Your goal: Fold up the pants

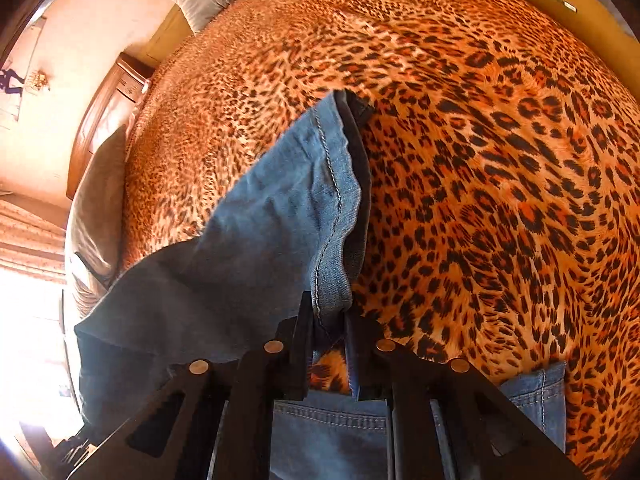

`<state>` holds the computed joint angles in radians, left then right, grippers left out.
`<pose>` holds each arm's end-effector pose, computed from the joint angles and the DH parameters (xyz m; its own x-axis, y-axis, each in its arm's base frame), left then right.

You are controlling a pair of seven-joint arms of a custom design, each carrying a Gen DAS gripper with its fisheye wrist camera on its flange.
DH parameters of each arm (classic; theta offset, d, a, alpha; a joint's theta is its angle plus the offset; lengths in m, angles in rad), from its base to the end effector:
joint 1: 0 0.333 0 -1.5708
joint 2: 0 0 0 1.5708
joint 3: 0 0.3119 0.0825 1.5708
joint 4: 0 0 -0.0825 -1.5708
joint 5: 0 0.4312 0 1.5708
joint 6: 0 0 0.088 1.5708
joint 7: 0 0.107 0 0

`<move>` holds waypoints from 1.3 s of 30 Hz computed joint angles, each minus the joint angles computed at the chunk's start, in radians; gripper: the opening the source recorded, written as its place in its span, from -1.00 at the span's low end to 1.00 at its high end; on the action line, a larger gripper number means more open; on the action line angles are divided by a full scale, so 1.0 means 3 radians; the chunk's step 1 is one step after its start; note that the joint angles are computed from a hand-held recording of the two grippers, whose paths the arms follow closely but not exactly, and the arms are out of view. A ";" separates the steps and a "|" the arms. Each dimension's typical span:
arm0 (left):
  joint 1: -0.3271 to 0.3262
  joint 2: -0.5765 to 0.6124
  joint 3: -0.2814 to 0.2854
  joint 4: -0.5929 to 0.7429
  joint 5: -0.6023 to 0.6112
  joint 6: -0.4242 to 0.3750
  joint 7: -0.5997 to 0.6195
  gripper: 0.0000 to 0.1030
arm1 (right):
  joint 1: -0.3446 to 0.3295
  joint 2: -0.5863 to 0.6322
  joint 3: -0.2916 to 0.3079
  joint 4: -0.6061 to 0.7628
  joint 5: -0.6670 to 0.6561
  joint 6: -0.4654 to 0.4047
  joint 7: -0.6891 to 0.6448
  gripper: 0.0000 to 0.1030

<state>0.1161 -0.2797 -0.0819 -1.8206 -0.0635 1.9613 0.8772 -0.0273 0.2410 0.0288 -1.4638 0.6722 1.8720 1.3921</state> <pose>0.5461 0.0082 0.6886 0.6104 -0.7364 0.2916 -0.6787 -0.6761 -0.2868 0.6997 0.0462 0.5663 0.0925 -0.7987 -0.5946 -0.9767 0.0435 -0.2103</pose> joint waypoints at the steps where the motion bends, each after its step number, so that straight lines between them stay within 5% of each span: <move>1: -0.0005 -0.0013 0.0002 0.0004 0.0000 0.0014 0.0028 -0.71 | -0.0054 -0.0071 -0.0001 -0.0037 0.0143 -0.0048 -0.0042 -0.76; 11: -0.0021 -0.0558 0.0120 -0.0508 -0.0355 0.0082 0.0415 -0.71 | -0.0254 -0.1118 -0.0491 -0.0886 0.0761 -0.0390 -0.0263 -0.75; 17: 0.0043 -0.0843 0.0178 -0.1054 -0.0535 -0.0278 0.0516 -0.69 | -0.0342 -0.1632 -0.0779 -0.1758 0.0211 -0.0323 0.0086 -0.70; 21: 0.0092 -0.0791 0.0270 -0.1258 -0.0814 -0.0466 0.0493 -0.69 | -0.0352 -0.1693 -0.0782 -0.2028 -0.0302 -0.0260 0.0300 -0.48; 23: 0.0124 -0.0927 0.0321 -0.1341 -0.0957 -0.0392 0.0533 -0.61 | -0.0336 -0.1795 -0.0841 -0.2102 -0.0211 -0.0190 0.0369 -0.45; 28: 0.0183 -0.1225 0.0278 -0.1375 -0.0916 -0.0454 0.0562 -0.29 | -0.0288 -0.1990 -0.0977 -0.2087 -0.0073 -0.0235 0.0396 0.13; 35: 0.0104 -0.1344 0.0303 -0.1590 -0.1331 -0.0256 0.0317 -0.17 | -0.0180 -0.2104 -0.0960 -0.2352 0.0056 -0.0474 0.0664 0.20; 39: 0.0091 -0.1337 0.0319 -0.1718 -0.1599 0.0017 0.0082 -0.15 | -0.0146 -0.2078 -0.0929 -0.2448 0.0110 -0.0357 0.0795 0.22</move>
<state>0.1434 -0.6808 0.0139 -2.3361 -0.5434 1.9663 0.9017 -0.0712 -0.3823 -0.2500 -2.1981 0.7050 1.7650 1.6307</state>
